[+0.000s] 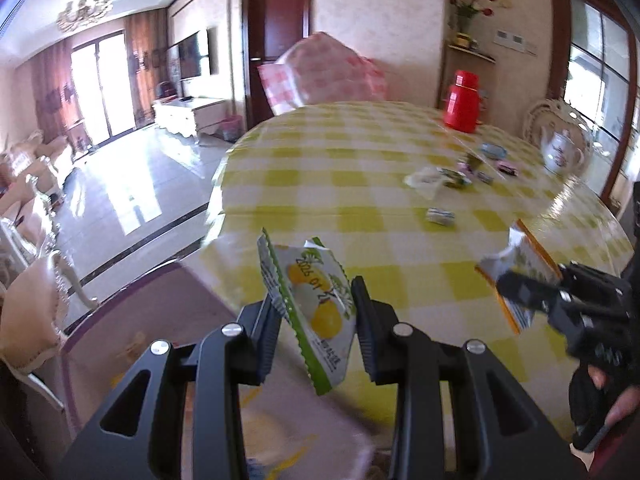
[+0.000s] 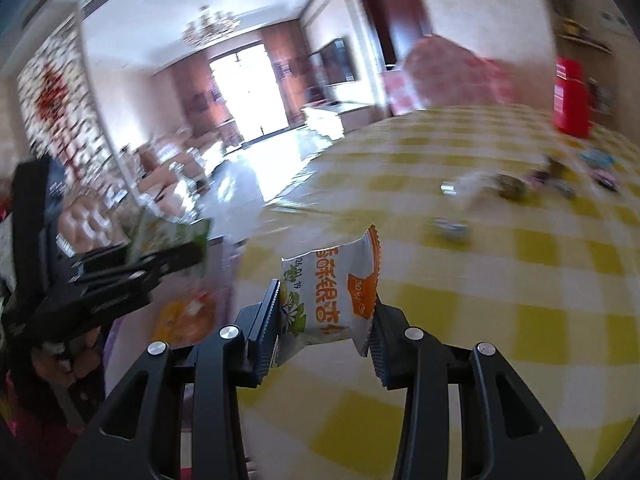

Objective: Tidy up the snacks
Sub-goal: 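Carry the lemon bag and white-orange bag over the purple-rimmed bin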

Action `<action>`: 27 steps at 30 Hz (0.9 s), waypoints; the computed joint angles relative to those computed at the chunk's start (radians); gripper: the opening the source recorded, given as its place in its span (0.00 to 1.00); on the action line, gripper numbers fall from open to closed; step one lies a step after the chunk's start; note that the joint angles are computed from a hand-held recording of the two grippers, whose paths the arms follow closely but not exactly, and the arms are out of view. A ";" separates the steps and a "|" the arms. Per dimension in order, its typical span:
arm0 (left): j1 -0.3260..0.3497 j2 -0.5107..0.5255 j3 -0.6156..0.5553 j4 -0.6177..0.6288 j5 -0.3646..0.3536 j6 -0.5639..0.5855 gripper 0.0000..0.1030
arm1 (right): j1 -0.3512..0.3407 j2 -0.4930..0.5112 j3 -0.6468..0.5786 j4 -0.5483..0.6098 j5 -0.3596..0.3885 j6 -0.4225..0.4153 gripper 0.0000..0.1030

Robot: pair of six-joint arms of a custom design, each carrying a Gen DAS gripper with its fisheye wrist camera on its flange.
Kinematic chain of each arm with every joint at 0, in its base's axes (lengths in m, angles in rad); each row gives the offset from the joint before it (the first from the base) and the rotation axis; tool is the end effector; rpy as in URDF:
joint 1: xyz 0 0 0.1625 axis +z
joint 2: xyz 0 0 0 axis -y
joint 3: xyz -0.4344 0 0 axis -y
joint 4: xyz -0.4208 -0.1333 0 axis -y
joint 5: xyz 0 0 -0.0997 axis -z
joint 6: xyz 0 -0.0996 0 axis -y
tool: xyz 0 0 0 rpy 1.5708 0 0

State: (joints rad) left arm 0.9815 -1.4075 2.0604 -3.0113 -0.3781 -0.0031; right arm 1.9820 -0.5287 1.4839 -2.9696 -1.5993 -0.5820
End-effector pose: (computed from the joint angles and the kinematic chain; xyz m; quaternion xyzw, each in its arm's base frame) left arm -0.0908 -0.5423 0.3802 0.0144 0.7937 -0.4550 0.4034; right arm 0.4197 -0.6361 -0.0091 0.4620 -0.8591 0.2180 0.0326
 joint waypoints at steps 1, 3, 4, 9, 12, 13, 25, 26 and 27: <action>0.003 -0.023 0.011 0.009 0.010 -0.006 0.33 | 0.009 0.005 -0.001 0.010 0.005 -0.008 0.38; 0.010 -0.064 0.029 0.042 0.031 -0.023 0.33 | 0.030 0.019 -0.004 0.029 0.010 -0.024 0.38; 0.014 -0.081 0.035 0.063 0.036 -0.031 0.33 | 0.042 0.027 -0.006 0.038 0.013 -0.034 0.38; 0.031 -0.176 0.066 0.165 0.059 -0.086 0.33 | 0.084 0.070 -0.034 0.086 0.016 -0.060 0.38; 0.039 -0.242 0.087 0.210 0.076 -0.115 0.33 | 0.102 0.086 -0.039 0.102 0.011 -0.078 0.38; 0.040 -0.257 0.092 0.223 0.082 -0.126 0.33 | 0.106 0.092 -0.039 0.102 0.010 -0.085 0.38; 0.081 -0.344 0.101 0.353 0.073 -0.202 0.34 | 0.142 0.143 -0.045 0.161 -0.015 -0.164 0.39; 0.082 -0.342 0.100 0.354 0.073 -0.207 0.35 | 0.142 0.146 -0.047 0.162 -0.009 -0.166 0.41; 0.083 -0.344 0.098 0.363 0.068 -0.213 0.35 | 0.141 0.148 -0.049 0.166 -0.003 -0.169 0.45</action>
State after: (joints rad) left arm 1.0646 -1.7519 2.1587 -2.6479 -0.3105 -0.2159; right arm 2.1231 -0.3805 1.4345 -2.8033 -1.6022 -0.7510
